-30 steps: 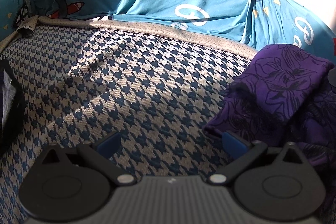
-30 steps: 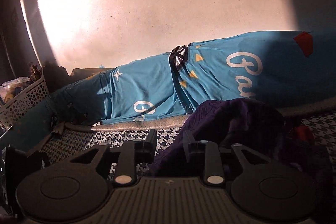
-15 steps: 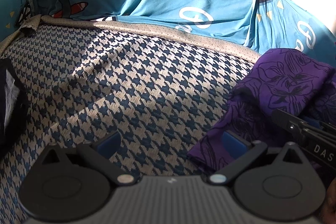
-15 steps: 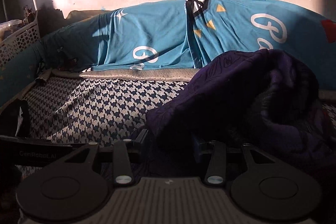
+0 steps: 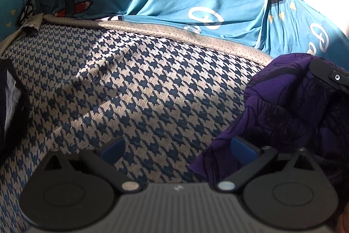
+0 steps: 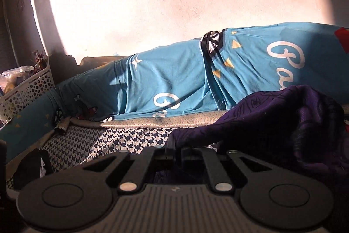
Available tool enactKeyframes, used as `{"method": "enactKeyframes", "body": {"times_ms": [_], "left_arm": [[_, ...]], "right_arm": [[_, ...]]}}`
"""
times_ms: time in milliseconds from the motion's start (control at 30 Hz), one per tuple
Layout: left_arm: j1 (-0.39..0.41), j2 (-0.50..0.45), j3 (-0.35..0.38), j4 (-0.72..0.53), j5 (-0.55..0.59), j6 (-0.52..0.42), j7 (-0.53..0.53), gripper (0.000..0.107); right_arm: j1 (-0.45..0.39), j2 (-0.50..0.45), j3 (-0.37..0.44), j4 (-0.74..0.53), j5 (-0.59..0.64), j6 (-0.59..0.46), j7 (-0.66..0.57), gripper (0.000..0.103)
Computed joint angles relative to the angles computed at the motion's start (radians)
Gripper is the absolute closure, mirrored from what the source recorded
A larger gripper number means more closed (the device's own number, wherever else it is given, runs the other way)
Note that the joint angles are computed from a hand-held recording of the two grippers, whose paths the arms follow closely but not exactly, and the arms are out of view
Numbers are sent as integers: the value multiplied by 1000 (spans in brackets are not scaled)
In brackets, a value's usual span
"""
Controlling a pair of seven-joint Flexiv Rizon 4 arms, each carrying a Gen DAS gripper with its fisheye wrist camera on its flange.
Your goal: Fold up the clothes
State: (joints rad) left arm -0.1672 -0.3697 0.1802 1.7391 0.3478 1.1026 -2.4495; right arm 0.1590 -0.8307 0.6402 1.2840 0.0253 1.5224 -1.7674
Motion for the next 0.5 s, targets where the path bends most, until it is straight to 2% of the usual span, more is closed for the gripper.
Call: {"method": "enactKeyframes", "body": {"times_ms": [100,200,267,500], "left_arm": [[-1,-3,-1,-3,2,0,3,4],[-5,-8,0,-11,6,-7,0,4],[-6,-10,1,-14,7,-11,-3,4],[-15,-8,13,-25,36,-31,-35,4]], "right_arm": [[-109,-38,187,-29,41,34,-58,97],[-197,-84,335,-46,60,54,-90,97],[-239,-108,401,-53,64,62,-92,97],[-346,-159,545,-36,35,72,-83,97]]}}
